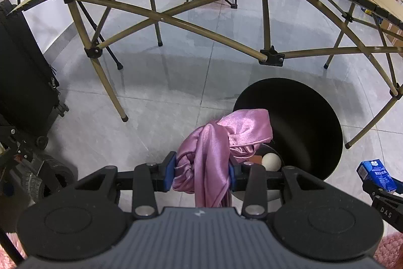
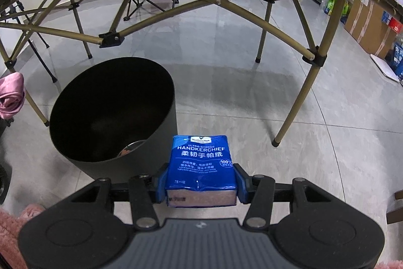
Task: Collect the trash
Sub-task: 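Lift the tissue pack and pink cloth and carry both toward the black bin, then position the left tool over the bin and open it to drop the cloth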
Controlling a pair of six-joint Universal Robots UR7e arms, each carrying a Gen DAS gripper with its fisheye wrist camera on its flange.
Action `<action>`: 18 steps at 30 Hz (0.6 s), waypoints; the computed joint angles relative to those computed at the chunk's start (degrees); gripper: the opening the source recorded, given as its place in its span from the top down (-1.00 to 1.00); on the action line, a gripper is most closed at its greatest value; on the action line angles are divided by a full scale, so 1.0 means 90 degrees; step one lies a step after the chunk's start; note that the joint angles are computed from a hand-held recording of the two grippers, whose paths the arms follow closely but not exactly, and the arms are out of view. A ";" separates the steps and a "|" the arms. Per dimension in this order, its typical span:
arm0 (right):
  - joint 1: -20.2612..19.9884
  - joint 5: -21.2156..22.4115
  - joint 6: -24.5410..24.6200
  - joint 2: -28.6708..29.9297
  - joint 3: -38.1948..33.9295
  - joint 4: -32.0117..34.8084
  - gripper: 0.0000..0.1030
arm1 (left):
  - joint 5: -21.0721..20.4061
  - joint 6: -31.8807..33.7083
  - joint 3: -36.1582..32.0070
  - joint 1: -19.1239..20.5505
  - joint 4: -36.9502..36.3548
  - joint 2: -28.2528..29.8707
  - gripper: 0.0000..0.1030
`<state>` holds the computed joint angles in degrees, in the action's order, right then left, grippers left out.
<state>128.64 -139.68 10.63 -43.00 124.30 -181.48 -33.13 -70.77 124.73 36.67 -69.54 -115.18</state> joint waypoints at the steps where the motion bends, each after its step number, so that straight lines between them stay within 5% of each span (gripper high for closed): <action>1: -0.0018 0.0000 0.0020 0.0001 -0.0003 0.0016 0.03 | -0.0019 0.0049 -0.0010 0.0037 -0.0078 0.0057 0.23; 18: -0.0351 -0.0037 0.0201 -0.0103 0.0155 -0.0093 0.03 | -0.0218 0.0991 -0.0027 0.0293 -0.1512 0.0854 0.23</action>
